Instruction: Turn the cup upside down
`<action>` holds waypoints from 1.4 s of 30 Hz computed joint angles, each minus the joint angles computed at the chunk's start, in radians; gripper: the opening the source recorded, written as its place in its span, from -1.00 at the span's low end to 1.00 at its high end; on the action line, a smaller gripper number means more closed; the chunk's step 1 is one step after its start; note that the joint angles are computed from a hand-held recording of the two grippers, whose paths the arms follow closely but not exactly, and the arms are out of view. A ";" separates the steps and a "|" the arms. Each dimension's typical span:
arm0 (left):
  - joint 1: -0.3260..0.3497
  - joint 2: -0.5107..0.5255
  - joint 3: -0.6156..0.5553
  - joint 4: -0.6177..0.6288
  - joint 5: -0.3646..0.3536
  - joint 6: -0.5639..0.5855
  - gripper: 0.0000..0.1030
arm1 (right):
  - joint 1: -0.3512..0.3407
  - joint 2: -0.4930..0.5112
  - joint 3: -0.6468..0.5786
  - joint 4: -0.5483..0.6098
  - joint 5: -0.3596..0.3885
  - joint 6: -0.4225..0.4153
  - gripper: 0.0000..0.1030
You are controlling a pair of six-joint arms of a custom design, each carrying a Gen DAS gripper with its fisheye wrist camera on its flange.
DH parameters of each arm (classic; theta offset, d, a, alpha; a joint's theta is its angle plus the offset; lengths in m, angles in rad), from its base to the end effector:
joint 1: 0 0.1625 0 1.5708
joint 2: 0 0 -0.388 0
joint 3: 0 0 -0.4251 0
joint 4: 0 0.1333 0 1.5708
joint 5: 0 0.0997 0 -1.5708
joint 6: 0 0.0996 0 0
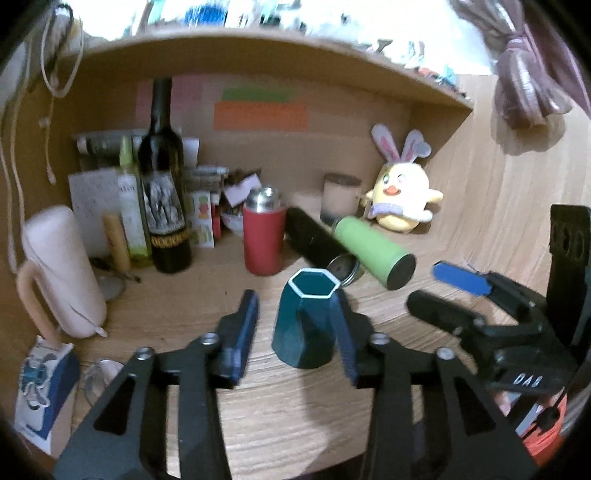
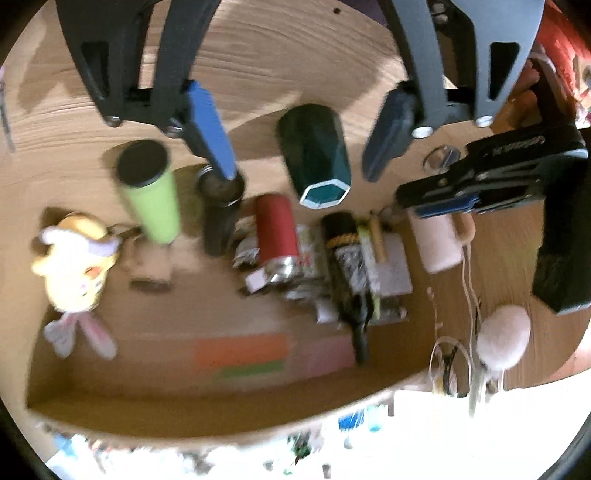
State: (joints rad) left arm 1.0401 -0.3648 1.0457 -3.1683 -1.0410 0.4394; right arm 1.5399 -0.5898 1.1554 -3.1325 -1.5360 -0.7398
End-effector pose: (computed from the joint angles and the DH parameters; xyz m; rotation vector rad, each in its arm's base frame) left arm -0.2575 -0.8016 0.0601 0.8349 2.2730 -1.2125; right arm 0.1114 -0.8229 0.1801 0.8906 -2.3384 1.2772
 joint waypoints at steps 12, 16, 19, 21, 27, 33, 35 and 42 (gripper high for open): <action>-0.087 -0.059 0.193 -0.352 0.100 0.097 0.95 | -0.009 -0.156 0.220 -0.247 0.029 0.059 1.00; -0.103 -0.081 0.240 -0.394 0.113 0.092 0.99 | -0.006 -0.185 0.268 -0.291 0.013 0.047 1.00; -0.112 -0.086 0.256 -0.413 0.125 0.090 1.00 | -0.002 -0.200 0.298 -0.327 0.007 0.026 1.00; -0.115 -0.087 0.263 -0.427 0.129 0.090 1.00 | 0.002 -0.210 0.319 -0.353 0.005 0.011 1.00; -0.120 -0.096 0.285 -0.452 0.128 0.089 1.00 | 0.005 -0.230 0.355 -0.387 0.023 0.006 1.00; -0.120 -0.097 0.288 -0.452 0.131 0.083 1.00 | 0.009 -0.223 0.351 -0.378 0.012 -0.004 1.00; -0.118 -0.098 0.289 -0.448 0.130 0.077 1.00 | 0.011 -0.219 0.347 -0.375 0.006 -0.009 1.00; -0.115 -0.100 0.285 -0.436 0.131 0.066 1.00 | 0.012 -0.220 0.348 -0.376 0.007 -0.011 1.00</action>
State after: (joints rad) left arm 0.9253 -0.4644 1.3304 -3.6047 -0.9101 0.5056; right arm 1.5516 -0.8100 1.5029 -3.5084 -1.5292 -0.7504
